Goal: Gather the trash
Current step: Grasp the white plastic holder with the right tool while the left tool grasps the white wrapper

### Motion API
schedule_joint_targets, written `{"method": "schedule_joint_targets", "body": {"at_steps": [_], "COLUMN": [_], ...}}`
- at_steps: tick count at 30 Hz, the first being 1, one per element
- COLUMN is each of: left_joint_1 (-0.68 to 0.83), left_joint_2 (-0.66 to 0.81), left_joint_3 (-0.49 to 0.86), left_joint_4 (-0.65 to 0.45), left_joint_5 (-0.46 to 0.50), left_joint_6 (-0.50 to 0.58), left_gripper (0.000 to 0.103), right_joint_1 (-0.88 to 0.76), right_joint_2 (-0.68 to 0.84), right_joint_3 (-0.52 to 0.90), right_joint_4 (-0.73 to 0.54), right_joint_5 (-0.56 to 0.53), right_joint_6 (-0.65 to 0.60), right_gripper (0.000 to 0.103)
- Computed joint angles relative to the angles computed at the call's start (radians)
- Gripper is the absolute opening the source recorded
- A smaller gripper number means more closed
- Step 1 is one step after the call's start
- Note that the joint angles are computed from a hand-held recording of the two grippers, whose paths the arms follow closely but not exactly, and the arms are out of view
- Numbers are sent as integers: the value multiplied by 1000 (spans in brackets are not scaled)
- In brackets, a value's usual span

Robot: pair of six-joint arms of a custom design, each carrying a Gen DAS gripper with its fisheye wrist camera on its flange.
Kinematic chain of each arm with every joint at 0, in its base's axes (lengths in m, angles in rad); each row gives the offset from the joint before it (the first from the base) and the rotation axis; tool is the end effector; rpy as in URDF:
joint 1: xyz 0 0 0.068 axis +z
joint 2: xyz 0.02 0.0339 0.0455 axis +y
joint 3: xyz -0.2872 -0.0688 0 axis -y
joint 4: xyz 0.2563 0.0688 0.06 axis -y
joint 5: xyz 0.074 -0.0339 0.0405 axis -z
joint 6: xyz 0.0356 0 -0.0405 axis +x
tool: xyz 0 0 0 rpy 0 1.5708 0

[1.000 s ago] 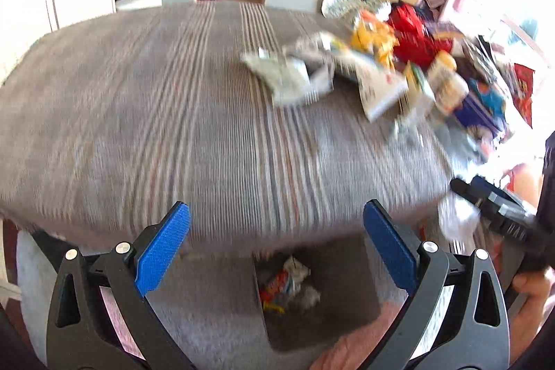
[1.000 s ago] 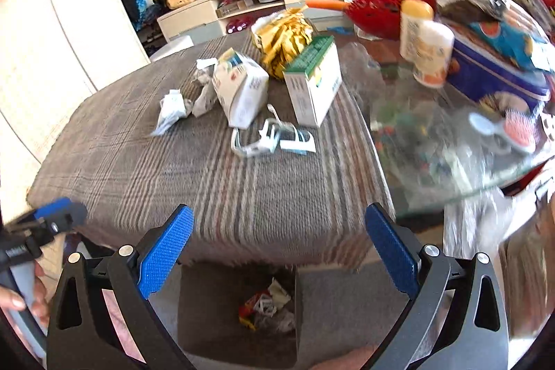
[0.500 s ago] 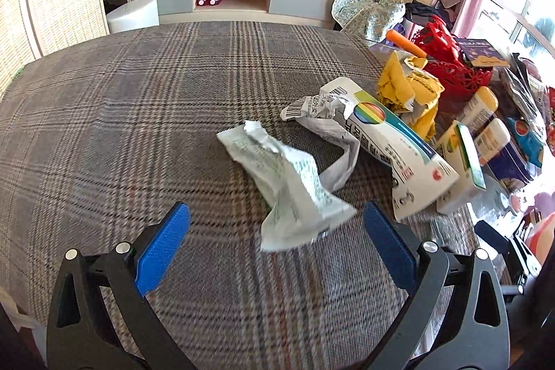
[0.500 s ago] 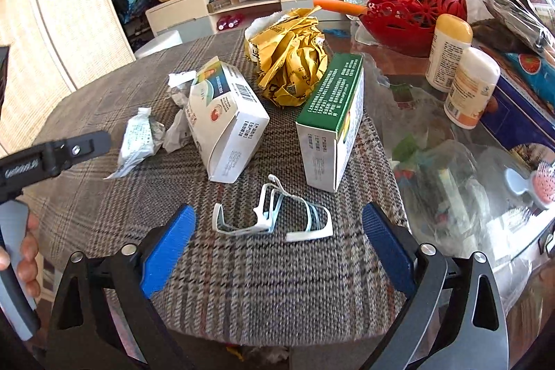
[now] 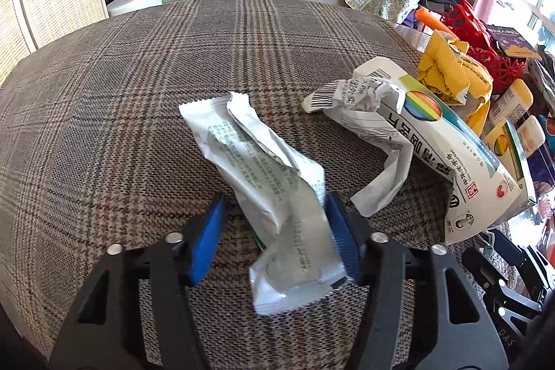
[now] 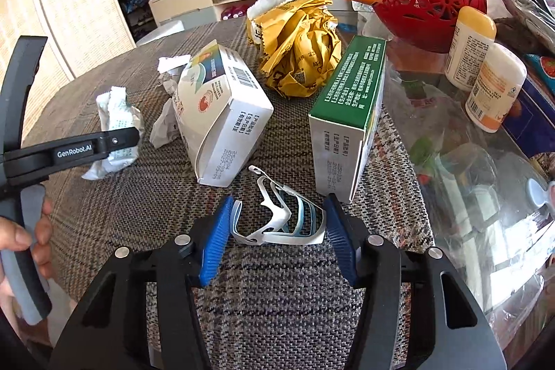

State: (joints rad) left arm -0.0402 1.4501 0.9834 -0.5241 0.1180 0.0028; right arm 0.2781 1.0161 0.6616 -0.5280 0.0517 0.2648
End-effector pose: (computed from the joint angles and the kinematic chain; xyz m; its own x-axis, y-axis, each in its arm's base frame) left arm 0.3008 -0.0163 0.2454 -0.8355 0.0364 -0.5483 0.1067 0.9896 -0.0969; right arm 0.1924 0.0530 0.2403 -0.7803 0.0490 -0.6235 -0.0398 0.9910 0.1277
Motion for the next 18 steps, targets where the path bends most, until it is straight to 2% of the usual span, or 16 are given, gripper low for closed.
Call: {"method": "schedule_joint_targets", "body": {"at_steps": [1, 2, 7, 8, 12, 18], "left_joint_1": [6, 13, 29, 32, 53, 95], "left_joint_2": [-4, -7, -58, -71, -138, -299], "left_joint_3": [-3, -6, -55, -66, -111, -199], "left_joint_4": [0, 0, 8, 8, -18, -106], "left_joint_5": [1, 10, 9, 11, 33, 107], "left_joint_6": [5, 11, 41, 47, 77, 112], "left_gripper": [45, 44, 38, 35, 27, 24], "right_joint_1": [11, 21, -20, -23, -44, 28], "right_joint_2": [-1, -4, -32, -41, -94, -245], "right_joint_3": [0, -1, -8, -8, -17, -36], "right_joint_4": [-4, -10, -25, -37, -99, -242], "right_joint_5": [20, 45, 5, 4, -16, -16], "right_joint_6": [-2, -3, -26, -25, -33, 24], "right_gripper": [46, 34, 23, 14, 12, 11]}}
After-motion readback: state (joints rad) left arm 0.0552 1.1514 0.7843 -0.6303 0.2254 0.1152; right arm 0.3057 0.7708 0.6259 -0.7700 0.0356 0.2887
